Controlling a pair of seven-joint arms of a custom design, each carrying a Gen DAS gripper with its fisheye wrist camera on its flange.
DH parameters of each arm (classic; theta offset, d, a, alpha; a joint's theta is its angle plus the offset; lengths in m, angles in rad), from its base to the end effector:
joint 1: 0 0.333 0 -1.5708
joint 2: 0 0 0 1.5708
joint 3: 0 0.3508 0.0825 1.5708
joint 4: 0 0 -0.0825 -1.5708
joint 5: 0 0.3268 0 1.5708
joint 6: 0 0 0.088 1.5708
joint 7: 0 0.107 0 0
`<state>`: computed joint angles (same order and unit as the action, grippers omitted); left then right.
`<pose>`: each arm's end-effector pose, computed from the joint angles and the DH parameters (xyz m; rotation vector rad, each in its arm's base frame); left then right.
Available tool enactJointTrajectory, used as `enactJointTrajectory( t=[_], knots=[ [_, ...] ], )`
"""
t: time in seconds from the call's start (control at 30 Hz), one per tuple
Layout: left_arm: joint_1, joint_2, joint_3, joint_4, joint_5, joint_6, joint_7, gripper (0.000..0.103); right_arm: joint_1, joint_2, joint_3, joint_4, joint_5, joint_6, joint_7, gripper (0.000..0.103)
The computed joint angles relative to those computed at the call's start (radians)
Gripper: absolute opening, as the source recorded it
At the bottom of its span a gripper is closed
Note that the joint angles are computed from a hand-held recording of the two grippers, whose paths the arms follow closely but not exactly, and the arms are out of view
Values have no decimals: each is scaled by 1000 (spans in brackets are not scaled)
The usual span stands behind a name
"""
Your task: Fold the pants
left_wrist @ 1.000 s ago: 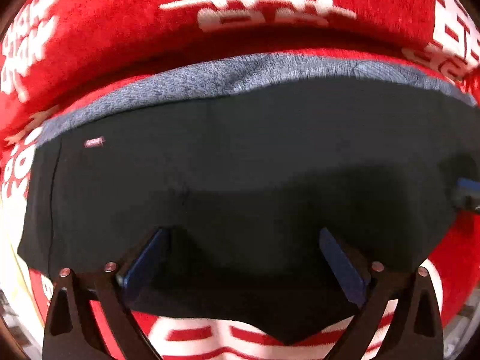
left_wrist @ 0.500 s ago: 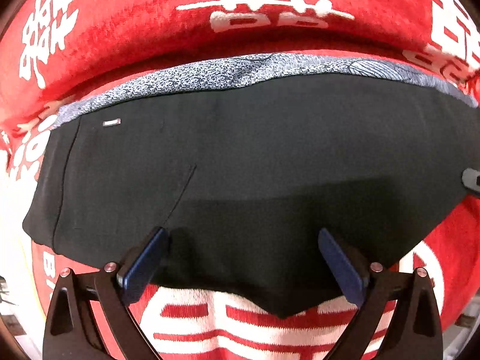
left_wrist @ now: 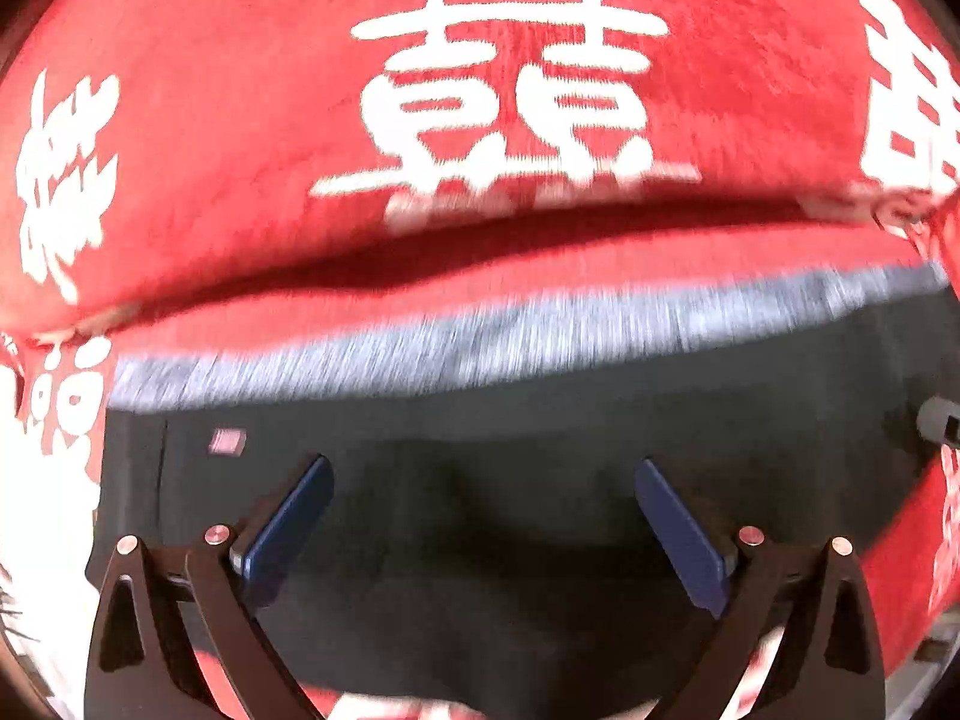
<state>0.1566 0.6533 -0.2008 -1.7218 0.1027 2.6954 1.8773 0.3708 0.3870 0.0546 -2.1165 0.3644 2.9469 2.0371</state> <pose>0.6821 -0.0079 0.3165 -1.6248 2.3860 -0.3603 0.5496 0.2203 0.3517 -1.4882 2.2251 0.0178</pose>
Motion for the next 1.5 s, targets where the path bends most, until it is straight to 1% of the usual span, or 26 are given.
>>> enactJointTrajectory(
  t=[0.07, 0.1, 0.13, 0.17, 0.2, 0.27, 0.3, 0.33, 0.37, 0.4, 0.47, 0.5, 0.57, 0.7, 0.77, 0.83, 0.9, 0.93, 0.97, 1.0, 1.07, 1.17, 1.3, 1.33, 1.4, 1.5],
  knots=[
    [-59, 77, 43, 114, 17, -43, -72, 102, -35, 63, 20, 96, -7, -27, -61, 50],
    [-80, 114, 64, 165, 31, -59, -104, 102, -37, 86, 14, 129, -19, -38, -78, 46],
    [-108, 141, 95, 200, 54, -63, -149, 102, -43, 133, 15, 193, -30, -55, -101, 38],
    [-141, 178, 135, 247, 85, -69, -204, 102, -49, 161, 19, 228, -31, -65, -119, 36],
    [-150, 191, 143, 259, 101, -69, -236, 102, -34, 192, -4, 267, -50, -83, -117, 35],
    [-119, 235, 117, 316, 92, -84, -254, 103, 18, 223, -83, 297, -112, -122, -81, 35],
    [-103, 254, 102, 348, 81, -109, -258, 103, 25, 237, -102, 305, -127, -135, -65, 24],
    [-90, 270, 89, 378, 71, -133, -257, 103, 1, 242, -92, 283, -118, -100, -71, 9],
    [-82, 286, 81, 407, 67, -153, -253, 103, -6, 237, -95, 261, -112, -67, -72, 7],
    [-81, 295, 80, 427, 71, -165, -248, 103, 14, 232, -133, 246, -113, -54, -61, 7],
    [-91, 303, 94, 452, 89, -182, -253, 103, 87, 218, -263, 223, -193, -84, 65, 8],
    [-101, 297, 104, 457, 99, -198, -264, 103, 95, 213, -286, 219, -205, -104, 97, 9],
    [-104, 288, 102, 471, 107, -232, -261, 103, 35, 166, -242, 171, -169, -102, 125, 13],
    [-75, 183, 52, 337, 87, -230, -206, 103, -36, 57, -140, 53, -140, -76, 94, 20],
    [-63, 129, 31, 262, 69, -231, -177, 103, -37, 11, -105, 0, -141, -72, 67, 23],
    [-65, 73, 27, 167, 59, -230, -171, 103, -17, -20, -93, -41, -154, -75, 65, 34],
    [-78, 58, 34, 125, 62, -274, -165, 103, 7, -40, -90, -90, -168, -81, 85, 39],
    [-90, 53, 47, 106, 70, -284, -177, 103, 17, -47, -90, -116, -171, -74, 99, 39],
    [-83, 36, 47, 64, 59, -238, -197, 103, 37, -60, -101, -154, -181, -34, 128, 39],
    [-76, 27, 45, 49, 45, -226, -209, 103, 58, -73, -118, -178, -200, -11, 155, 39],
    [-72, 33, 42, 69, 35, -260, -205, 103, 60, -94, -119, -196, -220, -15, 160, 39],
    [-88, 34, 56, 88, 52, -291, -219, 103, -2, -116, -59, -213, -167, -15, 106, 39],
    [-143, 13, 77, 47, 111, -256, -272, 103, -68, -145, 4, -242, -59, -13, 17, 40],
    [-154, 3, 81, 33, 122, -251, -290, 103, -73, -148, 8, -246, -42, -12, 3, 40],
    [-169, -2, 83, 27, 137, -250, -319, 103, -41, -102, 3, -211, -42, 2, 30, 40],
    [-175, -20, 85, -14, 155, -227, -352, 103, -53, -91, 24, -213, 1, 11, -1, 40]
  ],
)
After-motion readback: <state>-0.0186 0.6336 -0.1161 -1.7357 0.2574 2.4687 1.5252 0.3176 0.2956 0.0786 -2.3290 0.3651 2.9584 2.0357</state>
